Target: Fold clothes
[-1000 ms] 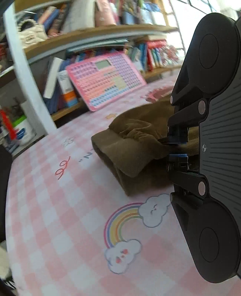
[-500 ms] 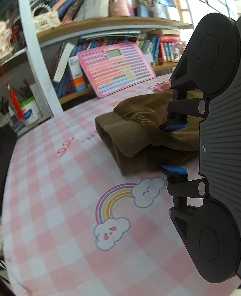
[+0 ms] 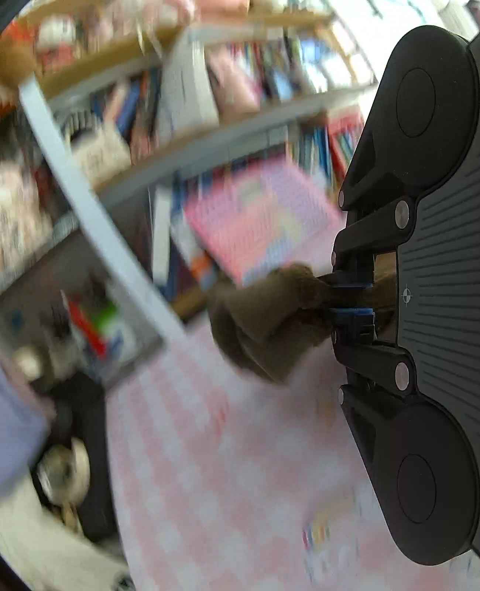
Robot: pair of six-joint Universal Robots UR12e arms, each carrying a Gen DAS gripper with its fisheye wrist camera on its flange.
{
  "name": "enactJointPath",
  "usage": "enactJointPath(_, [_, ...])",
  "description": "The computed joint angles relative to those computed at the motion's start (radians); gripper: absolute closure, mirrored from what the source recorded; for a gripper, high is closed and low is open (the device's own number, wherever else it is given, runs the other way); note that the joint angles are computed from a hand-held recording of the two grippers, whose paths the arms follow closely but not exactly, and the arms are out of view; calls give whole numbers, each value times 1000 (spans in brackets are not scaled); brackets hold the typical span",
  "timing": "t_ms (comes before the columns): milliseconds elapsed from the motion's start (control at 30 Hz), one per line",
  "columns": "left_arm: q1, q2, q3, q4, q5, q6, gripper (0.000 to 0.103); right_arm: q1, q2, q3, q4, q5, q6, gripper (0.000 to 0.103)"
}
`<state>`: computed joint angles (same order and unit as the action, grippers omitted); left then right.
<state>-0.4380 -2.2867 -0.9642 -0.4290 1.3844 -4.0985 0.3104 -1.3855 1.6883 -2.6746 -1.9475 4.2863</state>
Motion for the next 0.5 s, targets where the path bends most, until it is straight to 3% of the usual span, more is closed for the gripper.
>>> enactJointPath(100, [14, 3, -27, -149, -20, -42, 95, -8, -2, 11, 86, 71, 46, 96])
enactJointPath(200, [9, 11, -62, -108, -1, -35, 95, -6, 4, 14, 143, 101, 65, 96])
enactJointPath(500, [8, 2, -51, -118, -8, -11, 92, 6, 33, -26, 179, 33, -21, 95])
